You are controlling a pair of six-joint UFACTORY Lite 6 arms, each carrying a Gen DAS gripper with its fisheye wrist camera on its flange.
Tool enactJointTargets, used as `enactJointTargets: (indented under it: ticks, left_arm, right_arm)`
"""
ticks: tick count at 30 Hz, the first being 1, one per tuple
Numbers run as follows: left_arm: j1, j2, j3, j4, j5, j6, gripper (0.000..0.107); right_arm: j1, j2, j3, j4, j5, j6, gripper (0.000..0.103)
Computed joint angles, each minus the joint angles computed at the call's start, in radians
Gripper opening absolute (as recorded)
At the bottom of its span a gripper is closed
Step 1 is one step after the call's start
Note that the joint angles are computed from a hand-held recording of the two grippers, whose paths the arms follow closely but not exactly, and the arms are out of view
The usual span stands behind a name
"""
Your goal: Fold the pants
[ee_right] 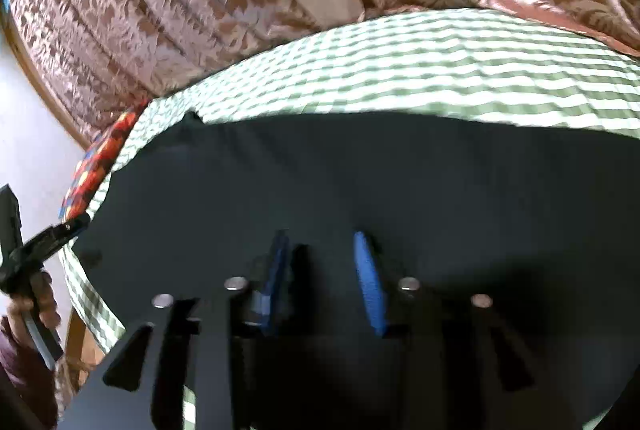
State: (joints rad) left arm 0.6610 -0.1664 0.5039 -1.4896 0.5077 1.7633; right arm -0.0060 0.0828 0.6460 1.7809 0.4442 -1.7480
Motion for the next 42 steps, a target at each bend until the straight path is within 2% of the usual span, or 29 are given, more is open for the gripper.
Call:
enactJointTargets:
  ticks: [4, 6, 9, 13, 14, 16, 17, 18, 19, 21, 24, 26, 28, 32, 33, 35, 38, 42]
  left_arm:
    - [-0.227, -0.028, -0.012, -0.047, -0.016, -0.030, 0.040]
    - [-0.368, 0.010, 0.005, -0.127, -0.074, 0.001, 0.040]
    - [-0.530, 0.083, 0.048, -0.221, -0.130, 0.029, 0.040]
    - [-0.663, 0.193, 0.130, -0.286, -0.204, 0.035, 0.040]
    - [-0.670, 0.220, 0.145, -0.289, -0.205, 0.032, 0.040]
    - [-0.691, 0.291, 0.182, -0.344, -0.239, 0.069, 0.040]
    - [-0.701, 0.314, 0.191, -0.379, -0.263, 0.096, 0.040]
    - [-0.702, 0.344, 0.200, -0.409, -0.266, 0.127, 0.040]
    - [-0.691, 0.343, 0.188, -0.448, -0.253, 0.170, 0.040]
    - [-0.701, 0.329, 0.168, -0.529, -0.260, 0.254, 0.040]
    - [-0.715, 0.322, 0.184, -0.447, -0.285, 0.173, 0.040]
    - [-0.710, 0.312, 0.207, -0.323, -0.272, 0.048, 0.040]
    - [-0.702, 0.330, 0.245, -0.267, -0.247, -0.018, 0.040]
    - [-0.705, 0.396, 0.324, -0.226, -0.216, -0.091, 0.040]
    - [-0.717, 0.416, 0.336, -0.247, -0.225, -0.073, 0.040]
    - [-0.731, 0.447, 0.347, -0.288, -0.240, -0.037, 0.040]
    - [-0.725, 0.461, 0.326, -0.429, -0.218, 0.120, 0.041]
    - [-0.684, 0.477, 0.325, -0.396, -0.151, 0.083, 0.042]
  right_arm:
    - [-0.190, -0.093, -0.020, -0.147, 0.049, 0.109, 0.044]
    - [-0.311, -0.089, 0.004, -0.214, 0.063, 0.152, 0.046]
    - [-0.541, -0.001, 0.096, -0.315, 0.112, 0.226, 0.047]
    - [-0.807, 0.215, 0.320, -0.423, 0.148, 0.333, 0.046]
    - [-0.863, 0.285, 0.397, -0.450, 0.175, 0.375, 0.043]
    - [-0.968, 0.450, 0.582, -0.515, 0.306, 0.490, 0.012]
    - [-1.004, 0.520, 0.657, -0.540, 0.355, 0.542, 0.002]
    - [-1.026, 0.559, 0.693, -0.548, 0.381, 0.568, 0.000]
    - [-1.060, 0.608, 0.722, -0.527, 0.447, 0.553, 0.000]
    - [-1.075, 0.603, 0.697, -0.500, 0.474, 0.496, 0.000]
    - [-1.082, 0.591, 0.706, -0.538, 0.493, 0.532, 0.000]
    - [-1.104, 0.564, 0.707, -0.568, 0.526, 0.552, 0.010]
    - [-1.135, 0.519, 0.672, -0.578, 0.561, 0.542, 0.031]
    - [-1.214, 0.468, 0.606, -0.607, 0.603, 0.529, 0.032]
    - [-1.226, 0.465, 0.600, -0.612, 0.611, 0.533, 0.032]
    - [-1.248, 0.453, 0.581, -0.640, 0.603, 0.544, 0.040]
    - [-1.263, 0.465, 0.573, -0.661, 0.583, 0.573, 0.041]
    - [-1.242, 0.497, 0.589, -0.632, 0.575, 0.576, 0.041]
